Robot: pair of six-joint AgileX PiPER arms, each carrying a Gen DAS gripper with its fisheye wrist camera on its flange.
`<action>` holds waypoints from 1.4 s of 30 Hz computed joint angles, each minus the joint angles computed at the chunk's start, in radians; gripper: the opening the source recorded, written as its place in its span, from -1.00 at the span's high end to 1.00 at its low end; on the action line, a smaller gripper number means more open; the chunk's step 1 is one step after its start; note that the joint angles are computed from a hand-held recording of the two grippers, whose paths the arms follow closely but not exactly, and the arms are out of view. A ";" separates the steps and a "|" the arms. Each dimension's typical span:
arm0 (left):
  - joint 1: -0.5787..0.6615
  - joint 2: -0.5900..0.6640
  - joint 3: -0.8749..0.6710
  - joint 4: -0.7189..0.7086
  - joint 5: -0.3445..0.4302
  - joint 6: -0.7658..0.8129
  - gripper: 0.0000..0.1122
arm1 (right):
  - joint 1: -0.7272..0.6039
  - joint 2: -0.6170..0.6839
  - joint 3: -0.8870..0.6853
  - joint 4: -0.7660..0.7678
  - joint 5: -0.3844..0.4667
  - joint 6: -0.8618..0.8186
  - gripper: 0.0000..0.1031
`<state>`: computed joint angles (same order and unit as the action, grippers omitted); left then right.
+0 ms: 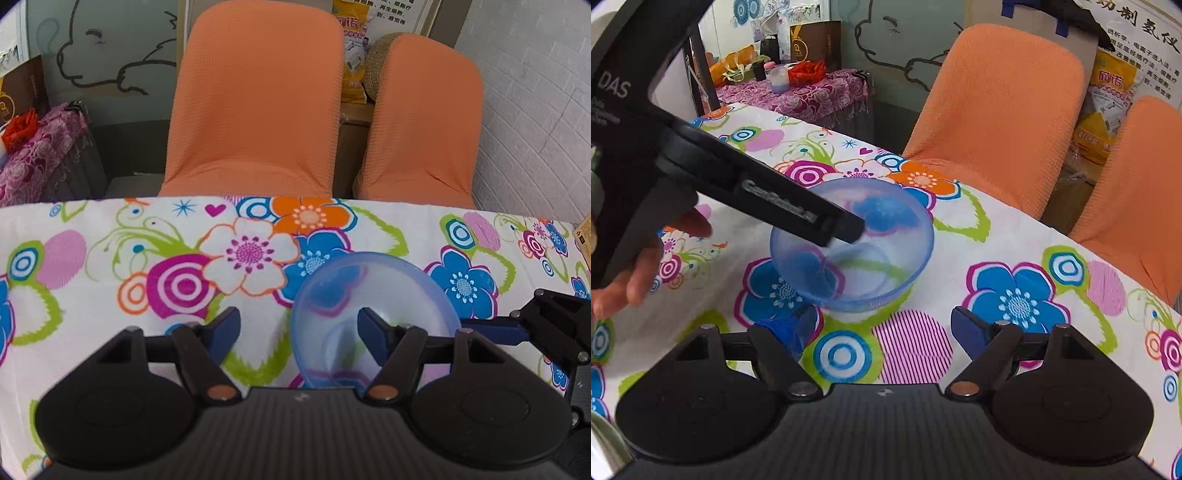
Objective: Organize plates and bowls
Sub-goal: 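Move the right gripper to the translucent blue bowl rim and grasp it, then carry the blue bowl with the right gripper and lower it into the white bowl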
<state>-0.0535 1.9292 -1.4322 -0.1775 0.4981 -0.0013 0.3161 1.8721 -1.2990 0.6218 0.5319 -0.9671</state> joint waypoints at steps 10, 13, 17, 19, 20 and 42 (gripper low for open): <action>-0.033 -0.007 0.020 0.033 -0.045 -0.013 0.11 | 0.020 0.007 0.062 0.383 -0.105 -0.372 -0.26; -0.051 -0.044 0.038 0.089 -0.064 -0.044 0.10 | 0.033 -0.024 0.095 0.447 -0.149 -0.440 -0.27; -0.066 -0.131 0.086 0.063 -0.059 -0.020 0.10 | 0.015 -0.106 0.146 0.479 -0.129 -0.465 -0.27; -0.090 -0.189 0.120 0.067 -0.053 -0.035 0.11 | 0.012 -0.171 0.179 0.413 -0.124 -0.399 -0.27; -0.110 -0.226 0.144 0.088 -0.055 -0.062 0.10 | 0.011 -0.211 0.203 0.381 -0.126 -0.377 -0.27; -0.999 -0.364 0.355 0.781 0.061 -1.107 0.02 | -1.038 -0.954 0.794 0.285 0.565 -0.736 -0.28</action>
